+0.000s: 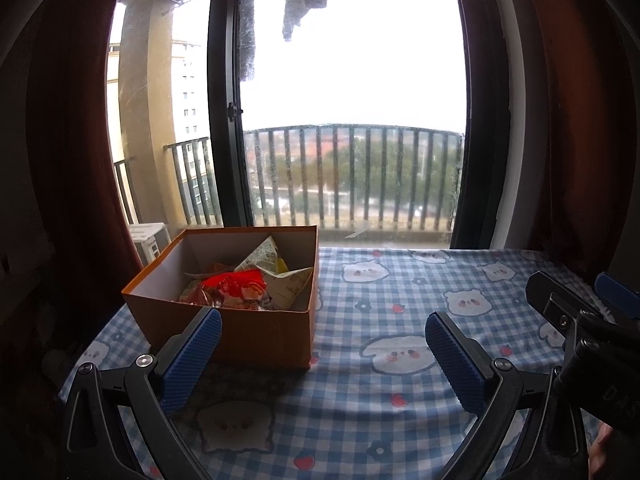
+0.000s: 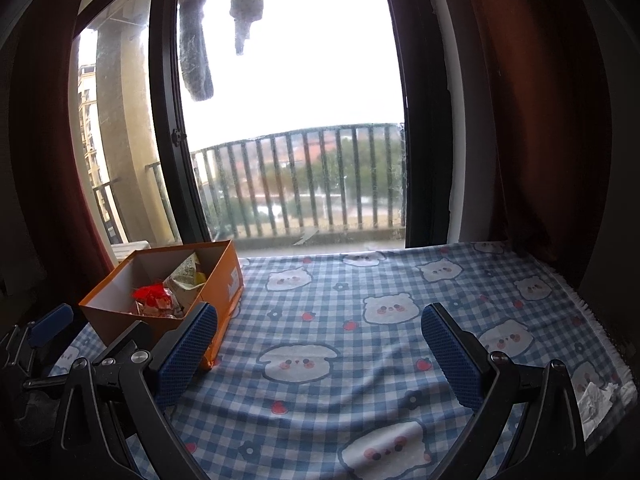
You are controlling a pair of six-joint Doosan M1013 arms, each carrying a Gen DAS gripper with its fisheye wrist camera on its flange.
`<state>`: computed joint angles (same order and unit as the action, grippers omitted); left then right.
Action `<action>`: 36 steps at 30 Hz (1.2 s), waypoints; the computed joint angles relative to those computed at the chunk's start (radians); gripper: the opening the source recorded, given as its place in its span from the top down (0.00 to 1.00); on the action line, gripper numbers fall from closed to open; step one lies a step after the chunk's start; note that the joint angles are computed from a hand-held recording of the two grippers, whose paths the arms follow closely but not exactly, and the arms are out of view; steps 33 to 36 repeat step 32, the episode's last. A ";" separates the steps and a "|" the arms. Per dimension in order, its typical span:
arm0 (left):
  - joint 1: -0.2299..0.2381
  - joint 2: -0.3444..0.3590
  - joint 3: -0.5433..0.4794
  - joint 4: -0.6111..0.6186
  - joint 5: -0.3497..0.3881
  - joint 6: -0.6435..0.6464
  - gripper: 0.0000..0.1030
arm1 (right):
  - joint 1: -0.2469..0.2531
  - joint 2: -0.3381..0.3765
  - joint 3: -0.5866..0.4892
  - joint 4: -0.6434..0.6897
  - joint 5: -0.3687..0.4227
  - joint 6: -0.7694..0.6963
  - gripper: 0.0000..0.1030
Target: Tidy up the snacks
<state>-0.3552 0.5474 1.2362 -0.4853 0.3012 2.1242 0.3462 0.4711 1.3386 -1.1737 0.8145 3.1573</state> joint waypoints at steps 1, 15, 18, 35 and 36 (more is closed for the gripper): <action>0.000 0.000 0.001 0.007 -0.001 -0.008 0.00 | 0.000 -0.001 0.002 -0.005 -0.004 0.001 0.00; 0.003 -0.003 0.004 -0.016 0.006 0.018 0.00 | 0.001 -0.004 0.010 -0.005 -0.014 0.008 0.00; 0.002 -0.003 0.004 -0.015 0.007 0.017 0.00 | 0.001 -0.004 0.010 -0.005 -0.016 0.007 0.00; 0.003 0.003 -0.008 -0.028 0.029 0.034 0.01 | -0.002 -0.004 0.009 0.006 -0.020 0.001 0.00; 0.003 0.003 -0.008 -0.028 0.029 0.034 0.01 | -0.002 -0.004 0.009 0.006 -0.020 0.001 0.00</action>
